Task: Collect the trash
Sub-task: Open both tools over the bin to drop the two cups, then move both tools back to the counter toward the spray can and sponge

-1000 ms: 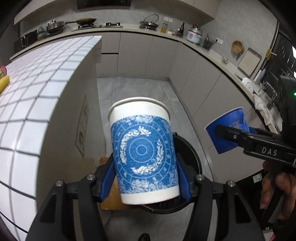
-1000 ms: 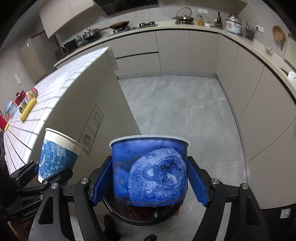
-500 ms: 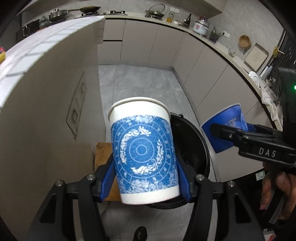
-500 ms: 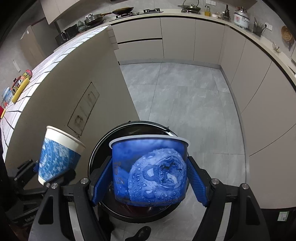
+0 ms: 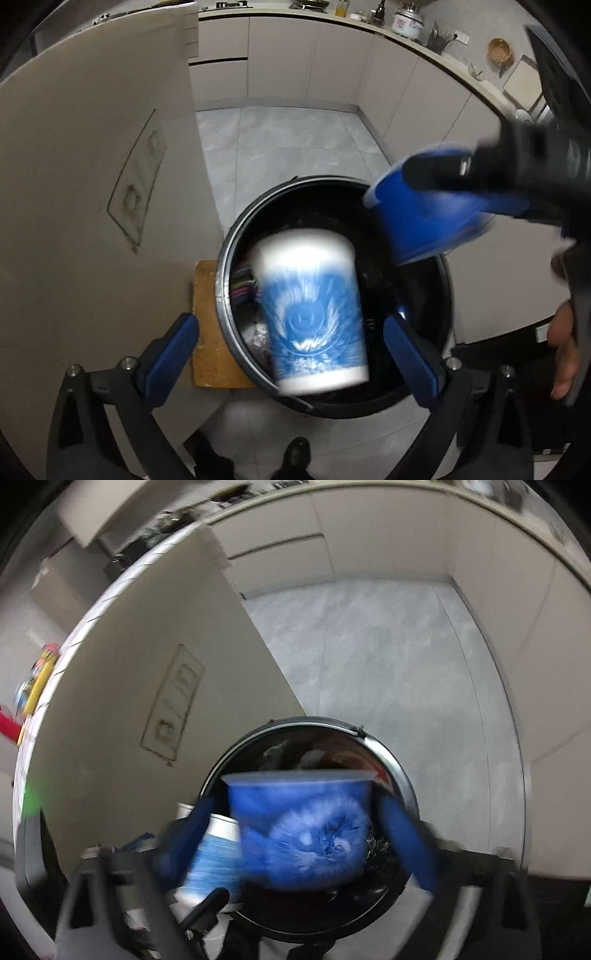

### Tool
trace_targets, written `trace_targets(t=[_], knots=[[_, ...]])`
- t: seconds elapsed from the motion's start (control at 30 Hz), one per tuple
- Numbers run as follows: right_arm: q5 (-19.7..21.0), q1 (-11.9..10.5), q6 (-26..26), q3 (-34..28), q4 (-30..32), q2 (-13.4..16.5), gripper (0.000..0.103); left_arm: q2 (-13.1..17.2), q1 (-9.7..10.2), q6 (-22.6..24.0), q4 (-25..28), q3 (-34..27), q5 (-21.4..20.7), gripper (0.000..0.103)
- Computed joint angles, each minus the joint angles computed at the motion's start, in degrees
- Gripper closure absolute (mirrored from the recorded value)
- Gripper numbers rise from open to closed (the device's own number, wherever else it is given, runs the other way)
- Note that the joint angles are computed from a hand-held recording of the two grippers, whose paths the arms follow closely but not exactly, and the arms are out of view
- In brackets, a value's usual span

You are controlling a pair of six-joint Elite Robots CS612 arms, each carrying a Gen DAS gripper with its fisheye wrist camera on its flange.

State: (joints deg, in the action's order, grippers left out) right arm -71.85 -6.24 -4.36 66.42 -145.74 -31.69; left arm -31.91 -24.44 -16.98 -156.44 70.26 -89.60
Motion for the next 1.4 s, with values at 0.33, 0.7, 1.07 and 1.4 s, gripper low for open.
trace_targets(t=[0.33, 0.7, 1.07, 1.4], knots=[[-2.0, -0.3, 5.1, 0.7, -3.5, -0.6, 0.0, -1.7, -0.16, -0.2, -2.5, 1.7, 2.2, 0.002], [-4.6, -0.1, 7.9, 1.3, -8.0, -2.5, 0.0, -2.8, 0.31, -0.6, -5.6, 0.4, 3.6, 0.002], [-4.3, 0.5, 7.8, 3.1, -10.1, -4.7, 0.0, -4.2, 0.86, -0.6, -8.5, 1.1, 4.9, 0.002], [-4.3, 1.6, 7.3, 3.9, -12.8, -6.3, 0.0, -5.7, 1.3, -0.8, -11.1, 2.6, 6.9, 0.002]])
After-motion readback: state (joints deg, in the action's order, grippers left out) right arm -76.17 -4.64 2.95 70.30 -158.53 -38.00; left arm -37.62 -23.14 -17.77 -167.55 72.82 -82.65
